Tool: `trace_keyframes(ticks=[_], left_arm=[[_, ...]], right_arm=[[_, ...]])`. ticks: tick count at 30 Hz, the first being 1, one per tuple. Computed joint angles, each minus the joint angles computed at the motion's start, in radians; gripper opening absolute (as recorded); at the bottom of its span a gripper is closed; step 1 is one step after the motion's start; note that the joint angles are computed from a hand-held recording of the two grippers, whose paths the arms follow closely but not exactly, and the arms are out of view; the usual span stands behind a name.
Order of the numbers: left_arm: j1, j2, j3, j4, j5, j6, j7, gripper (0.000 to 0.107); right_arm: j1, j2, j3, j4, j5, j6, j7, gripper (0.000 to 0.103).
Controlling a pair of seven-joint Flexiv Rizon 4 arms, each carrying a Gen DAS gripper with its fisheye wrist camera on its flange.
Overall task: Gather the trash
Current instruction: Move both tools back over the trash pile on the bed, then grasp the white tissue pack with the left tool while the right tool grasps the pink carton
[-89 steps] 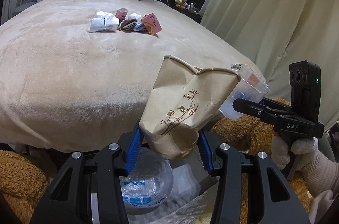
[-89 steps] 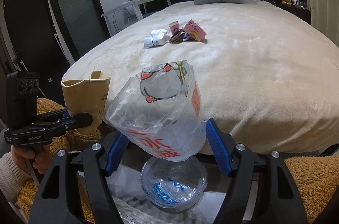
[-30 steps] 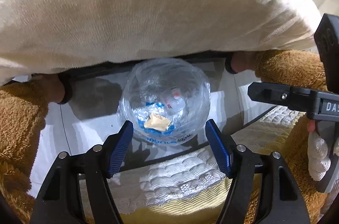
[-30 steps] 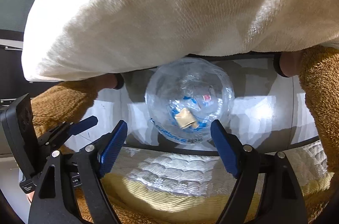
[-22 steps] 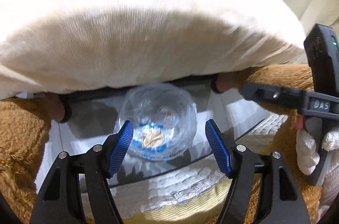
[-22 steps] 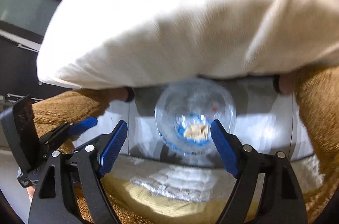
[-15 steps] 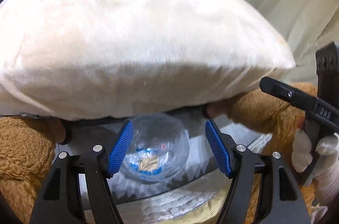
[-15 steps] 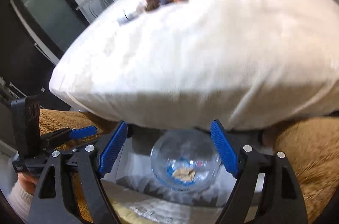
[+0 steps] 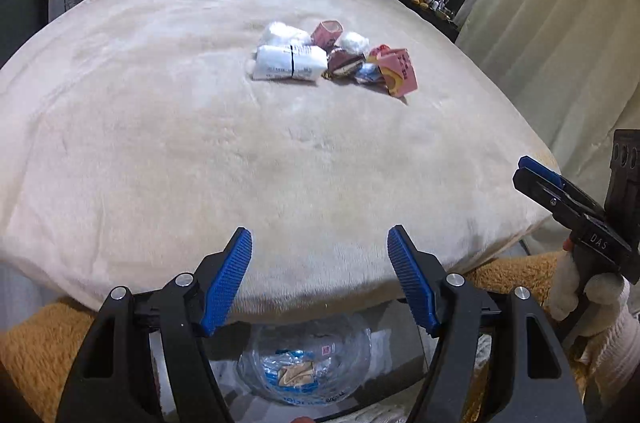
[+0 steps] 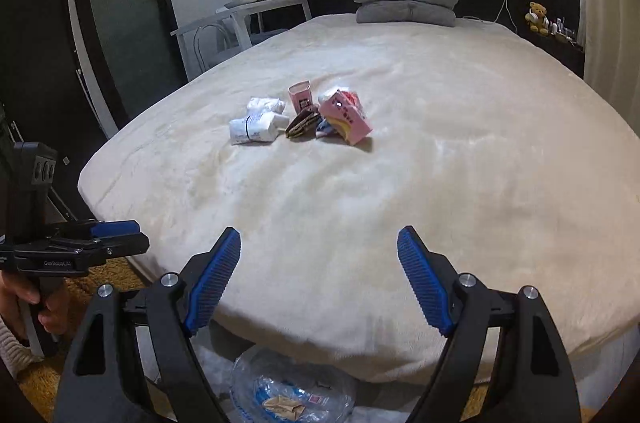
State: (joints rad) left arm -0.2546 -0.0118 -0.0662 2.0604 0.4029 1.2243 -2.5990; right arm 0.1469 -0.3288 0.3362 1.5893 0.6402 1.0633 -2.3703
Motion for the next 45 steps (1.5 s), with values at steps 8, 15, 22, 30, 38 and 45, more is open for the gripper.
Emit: trace_keyframes(ticks=[8, 15, 22, 30, 38, 45], left_arm=[[0.045, -0.075, 0.035, -0.085, -0.085, 0.01, 0.155, 0.079], [0.052, -0.169, 0.086, -0.171, -0.13, 0.023, 0.212, 0.093], [0.034, -0.276, 0.131, -0.314, -0.126, -0.059, 0.271, 0.096], [0.025, -0.363, 0.151, -0.435, -0.135, -0.179, 0.348, 0.096], [0.035, -0.396, 0.138, -0.454, -0.217, -0.184, 0.415, 0.095], [0.041, -0.388, 0.123, -0.431, -0.259, -0.167, 0.475, 0.066]], right_arm=[[0.075, -0.157, -0.018, -0.171, -0.15, 0.058, 0.074, 0.08], [0.081, -0.266, 0.014, -0.29, -0.271, -0.012, 0.088, 0.08], [0.114, -0.369, 0.011, -0.413, -0.354, -0.075, 0.114, 0.08], [0.126, -0.445, 0.017, -0.53, -0.376, -0.162, 0.092, 0.078], [0.156, -0.477, -0.012, -0.572, -0.405, -0.182, 0.078, 0.045], [0.143, -0.466, -0.001, -0.568, -0.394, -0.204, 0.066, 0.035]])
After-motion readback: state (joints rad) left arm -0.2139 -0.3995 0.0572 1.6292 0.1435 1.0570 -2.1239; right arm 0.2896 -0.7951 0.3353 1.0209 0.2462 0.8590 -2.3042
